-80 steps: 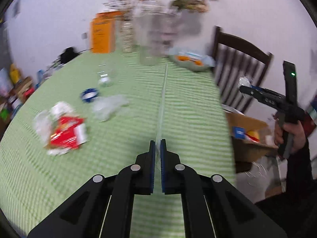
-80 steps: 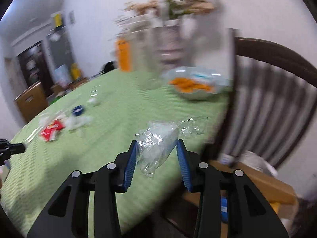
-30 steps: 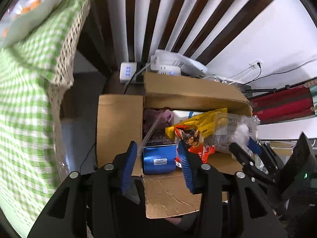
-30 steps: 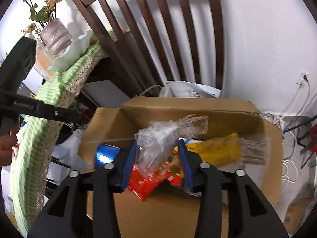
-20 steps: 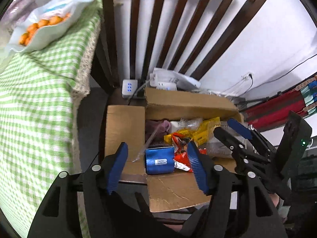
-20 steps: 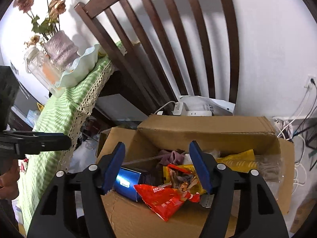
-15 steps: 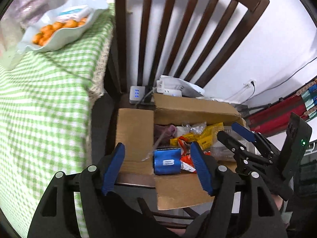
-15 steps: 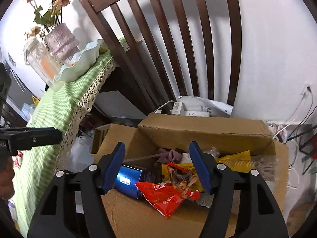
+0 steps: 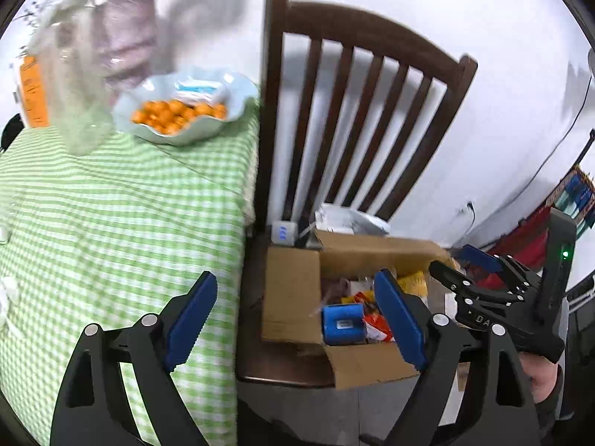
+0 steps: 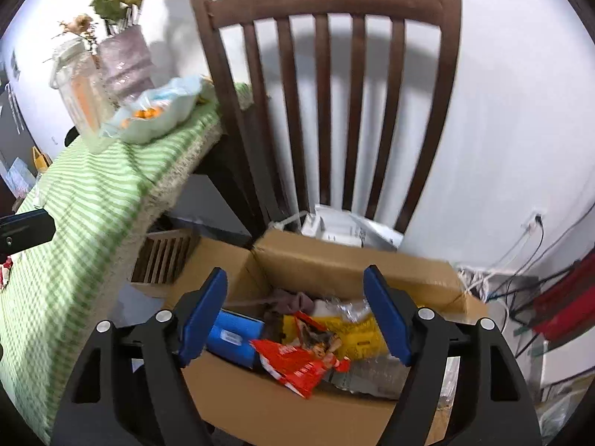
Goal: Collect trash
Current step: 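Move both tools back over the table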
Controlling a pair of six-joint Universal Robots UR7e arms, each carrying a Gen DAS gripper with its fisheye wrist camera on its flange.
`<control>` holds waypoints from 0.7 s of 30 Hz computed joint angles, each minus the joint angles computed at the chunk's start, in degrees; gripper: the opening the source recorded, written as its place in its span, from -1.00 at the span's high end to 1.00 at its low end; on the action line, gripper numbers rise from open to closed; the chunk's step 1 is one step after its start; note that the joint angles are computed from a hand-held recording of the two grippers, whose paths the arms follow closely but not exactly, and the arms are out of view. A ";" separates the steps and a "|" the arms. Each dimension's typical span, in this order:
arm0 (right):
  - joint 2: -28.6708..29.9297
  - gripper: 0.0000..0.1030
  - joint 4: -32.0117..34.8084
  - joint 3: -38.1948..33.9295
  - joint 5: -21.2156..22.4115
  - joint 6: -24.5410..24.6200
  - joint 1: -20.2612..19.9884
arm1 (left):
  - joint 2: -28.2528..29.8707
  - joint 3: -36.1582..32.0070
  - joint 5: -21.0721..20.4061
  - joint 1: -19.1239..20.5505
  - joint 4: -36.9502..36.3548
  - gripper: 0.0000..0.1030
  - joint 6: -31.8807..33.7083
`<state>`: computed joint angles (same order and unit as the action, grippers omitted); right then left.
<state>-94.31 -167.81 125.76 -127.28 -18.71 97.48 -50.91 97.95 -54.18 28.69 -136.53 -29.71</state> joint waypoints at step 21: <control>16.59 -0.47 -8.02 -6.49 -3.65 -1.87 18.43 | -20.53 17.79 18.10 -2.02 -9.60 -0.73 -2.77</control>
<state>-77.72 -175.83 119.27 -130.94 -20.58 115.91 -71.45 115.74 -36.08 26.67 -146.13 -32.49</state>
